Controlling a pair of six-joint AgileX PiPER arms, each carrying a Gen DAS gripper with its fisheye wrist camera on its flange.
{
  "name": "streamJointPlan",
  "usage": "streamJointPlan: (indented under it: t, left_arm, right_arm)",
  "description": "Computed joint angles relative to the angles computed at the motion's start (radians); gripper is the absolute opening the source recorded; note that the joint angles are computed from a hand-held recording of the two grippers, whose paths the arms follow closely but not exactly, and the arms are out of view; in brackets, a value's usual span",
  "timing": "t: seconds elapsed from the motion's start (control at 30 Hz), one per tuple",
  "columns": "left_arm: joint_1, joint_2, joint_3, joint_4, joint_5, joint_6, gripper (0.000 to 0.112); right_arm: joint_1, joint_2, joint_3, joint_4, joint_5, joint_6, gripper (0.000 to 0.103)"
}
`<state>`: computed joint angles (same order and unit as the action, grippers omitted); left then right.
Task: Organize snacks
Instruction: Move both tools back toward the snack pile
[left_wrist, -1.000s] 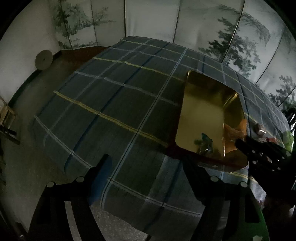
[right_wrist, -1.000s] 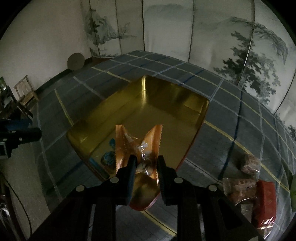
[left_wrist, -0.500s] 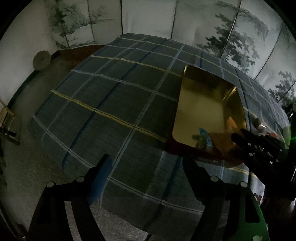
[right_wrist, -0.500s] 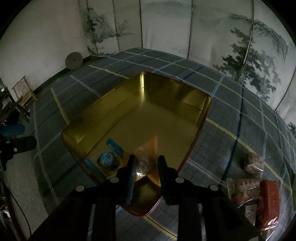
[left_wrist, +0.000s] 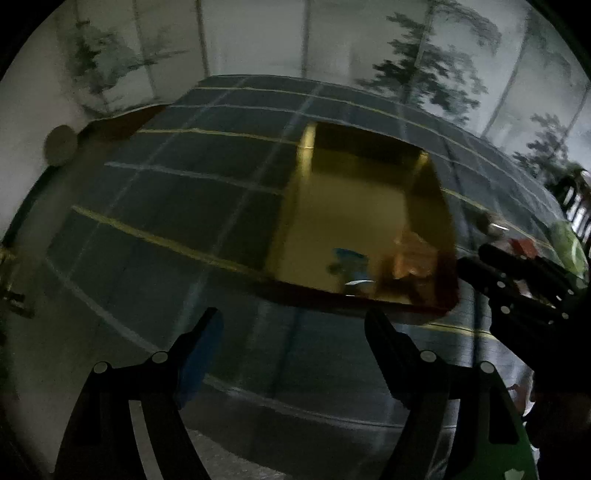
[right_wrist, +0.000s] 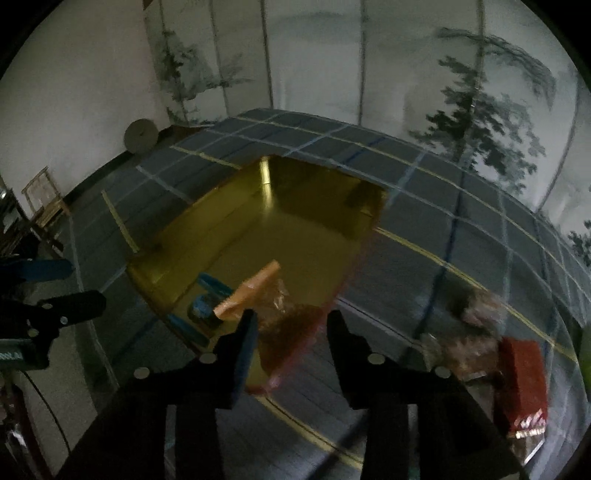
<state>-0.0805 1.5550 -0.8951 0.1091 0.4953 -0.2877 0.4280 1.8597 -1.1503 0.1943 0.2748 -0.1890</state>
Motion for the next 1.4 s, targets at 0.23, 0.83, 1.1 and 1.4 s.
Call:
streamJointPlan:
  t: [0.23,0.83,1.1,1.4]
  left_arm:
    - [-0.142,0.046,-0.046,-0.006,0.002,-0.033,0.075]
    - [-0.394,0.196,-0.17,0.031,0.043,-0.113,0.075]
    - [-0.419,0.223,-0.185,0.023,0.055,-0.108,0.075]
    - [-0.414,0.24,-0.186,-0.006,0.053,-0.082,0.075]
  right_arm:
    - [-0.157,-0.15,0.171,0.203,-0.037,-0.241,0.04]
    - [-0.558,-0.249,0.446,0.713,0.019,-0.984,0.04]
    - [-0.549,-0.173,0.408,0.855,0.051,-1.058,0.04]
    - [-0.494,-0.074,0.333,0.895,0.047,-1.017,0.04]
